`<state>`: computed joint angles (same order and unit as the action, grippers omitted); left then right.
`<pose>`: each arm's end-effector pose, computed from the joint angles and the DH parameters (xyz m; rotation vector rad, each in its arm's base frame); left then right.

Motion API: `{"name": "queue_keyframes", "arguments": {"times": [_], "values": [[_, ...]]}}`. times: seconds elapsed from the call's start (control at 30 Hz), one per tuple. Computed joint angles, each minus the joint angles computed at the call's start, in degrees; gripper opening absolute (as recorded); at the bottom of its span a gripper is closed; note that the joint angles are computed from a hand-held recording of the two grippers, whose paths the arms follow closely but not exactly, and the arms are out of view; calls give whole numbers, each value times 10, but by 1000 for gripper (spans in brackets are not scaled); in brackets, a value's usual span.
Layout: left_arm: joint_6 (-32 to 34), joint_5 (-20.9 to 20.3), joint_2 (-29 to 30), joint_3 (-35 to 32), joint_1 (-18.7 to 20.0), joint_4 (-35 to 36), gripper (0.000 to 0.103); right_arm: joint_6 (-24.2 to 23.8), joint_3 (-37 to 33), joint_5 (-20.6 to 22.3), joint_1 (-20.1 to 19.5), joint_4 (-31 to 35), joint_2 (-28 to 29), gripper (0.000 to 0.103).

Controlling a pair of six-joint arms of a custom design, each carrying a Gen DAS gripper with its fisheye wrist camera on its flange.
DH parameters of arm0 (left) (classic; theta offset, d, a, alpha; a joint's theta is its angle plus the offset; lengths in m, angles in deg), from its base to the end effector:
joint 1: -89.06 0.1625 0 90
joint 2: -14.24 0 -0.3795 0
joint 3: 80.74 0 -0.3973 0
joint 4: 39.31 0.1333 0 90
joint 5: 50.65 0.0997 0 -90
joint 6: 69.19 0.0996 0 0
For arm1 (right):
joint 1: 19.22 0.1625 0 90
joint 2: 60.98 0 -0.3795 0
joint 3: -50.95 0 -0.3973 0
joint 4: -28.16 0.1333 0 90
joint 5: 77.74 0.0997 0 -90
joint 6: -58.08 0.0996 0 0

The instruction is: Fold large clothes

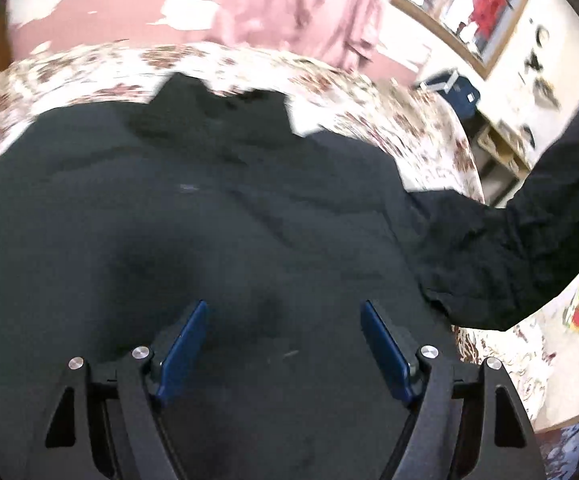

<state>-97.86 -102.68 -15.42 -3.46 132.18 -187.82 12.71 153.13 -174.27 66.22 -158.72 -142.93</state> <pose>-0.3855 -0.6275 -0.0015 0.3310 2.6104 -0.7524 0.0782 -0.5532 0.4750 0.6364 -1.9795 1.4385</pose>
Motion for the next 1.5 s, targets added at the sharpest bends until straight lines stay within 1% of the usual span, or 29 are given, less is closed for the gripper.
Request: {"name": "queue_keyframes", "arguments": {"times": [0.1,0.2,0.27,0.33,0.4,0.43,0.5,0.57,0.63,0.7,0.73,0.77,0.8,0.83,0.9,0.93,0.97,1.03,1.1,1.17,1.2,1.23,1.27,1.3,1.33,1.4,1.43,1.47,1.5], "values": [[-8,0,-77,86,8,-20,77,-35,-2,-17,47,18,47,6],[10,1,-133,152,14,-48,77,-47,5,-43,75,20,91,6],[30,-23,-156,185,24,-79,77,-47,4,-63,81,36,121,6],[51,-71,-168,212,41,-130,77,-38,15,-72,75,49,139,6],[54,-131,-166,220,62,-167,77,-20,14,-83,63,73,163,6],[50,-155,-164,222,72,-180,78,-25,20,-79,46,83,161,6],[33,-214,-145,215,96,-210,78,-25,26,-91,34,93,176,6],[14,-252,-117,195,112,-219,78,-16,29,-114,24,120,187,7],[3,-269,-88,169,122,-219,78,-15,38,-123,13,133,189,7],[-1,-267,-62,141,125,-214,78,-13,44,-120,7,142,186,11],[-7,-263,-52,128,124,-207,78,-8,48,-112,2,154,178,12],[-16,-261,-42,114,125,-201,78,-4,52,-106,-2,162,171,14],[-28,-262,-34,101,126,-191,78,-5,56,-100,-7,172,162,19],[-39,-267,-29,91,128,-185,78,-13,64,-94,-15,178,152,23],[-61,-283,-16,73,131,-188,78,-28,85,-73,-25,181,131,53],[-70,-285,-14,71,131,-188,78,-34,86,-70,-25,177,131,57],[-77,-286,-11,66,133,-186,78,-43,97,-65,-28,170,122,57],[-90,-277,-6,57,130,-168,78,-54,109,-53,-32,170,105,58],[-89,-249,2,45,122,-135,77,-50,114,-44,-39,176,94,58],[-83,-218,13,24,112,-94,75,-49,123,-28,-47,184,79,58],[-84,-197,20,11,105,-69,58,-51,129,-26,-49,184,72,58],[-94,-178,27,-3,101,-39,32,-54,130,-24,-52,185,68,58],[-115,-153,34,-21,98,1,24,-61,140,-22,-54,183,56,58],[-129,-141,40,-33,97,18,16,-66,152,-22,-56,175,42,58],[-128,-132,41,-34,94,10,11,-68,156,-18,-59,173,32,58],[-104,-74,43,-45,76,16,9,-70,172,1,-63,155,-4,58],[-83,-32,43,-50,62,16,9,-71,171,6,-63,144,-11,58],[-63,-1,41,-53,52,12,9,-74,170,14,-62,122,-22,58],[-34,42,34,-50,37,-1,8,-75,167,18,-60,104,-25,58]]}}
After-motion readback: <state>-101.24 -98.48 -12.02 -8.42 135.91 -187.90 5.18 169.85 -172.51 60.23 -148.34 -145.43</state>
